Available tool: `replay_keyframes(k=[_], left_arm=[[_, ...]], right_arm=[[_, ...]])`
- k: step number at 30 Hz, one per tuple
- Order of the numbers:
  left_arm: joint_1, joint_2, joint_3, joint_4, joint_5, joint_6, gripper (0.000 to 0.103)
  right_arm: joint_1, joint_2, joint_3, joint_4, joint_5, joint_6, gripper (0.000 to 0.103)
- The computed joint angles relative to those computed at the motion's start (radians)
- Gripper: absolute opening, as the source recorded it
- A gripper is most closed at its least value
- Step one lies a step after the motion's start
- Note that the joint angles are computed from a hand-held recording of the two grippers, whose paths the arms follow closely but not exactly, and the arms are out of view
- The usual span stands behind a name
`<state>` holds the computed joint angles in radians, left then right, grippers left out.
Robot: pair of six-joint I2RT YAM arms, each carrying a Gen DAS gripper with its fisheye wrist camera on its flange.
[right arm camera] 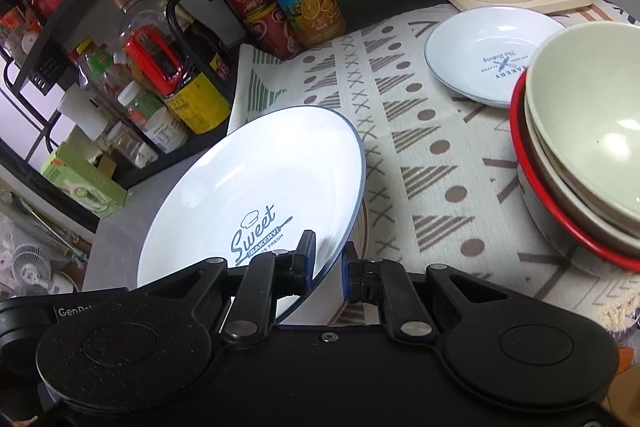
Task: Organize plates and bowls
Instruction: 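Lift the 'Sweet' plate and carry it over the flower-pattern plate, then lower the 'Sweet' plate onto the flower-pattern plate and open both grippers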
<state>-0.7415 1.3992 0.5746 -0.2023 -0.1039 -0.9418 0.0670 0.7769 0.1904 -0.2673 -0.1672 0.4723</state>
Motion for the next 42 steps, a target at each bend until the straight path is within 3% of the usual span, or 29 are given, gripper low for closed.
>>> replay_keyframes(k=[12,23,33,42], left_arm=[[0.002,0.008,-0.038,0.030,0.044,-0.002,0.015],[0.044,0.092,0.013,0.036,0.104,0.052,0.017],[0.126,0.169,0.125,-0.083,0.210,0.135,0.023],[0.166,0.190,0.180,-0.170,0.227,0.173,0.025]], right_arm=[[0.057,-0.057,-0.010,-0.081,0.074,0.025,0.012],[0.088,0.018,0.000,-0.024,0.128,0.066,0.012],[0.102,0.136,0.021,0.059,0.149,0.093,0.011],[0.124,0.211,0.043,0.101,0.174,0.100,0.009]])
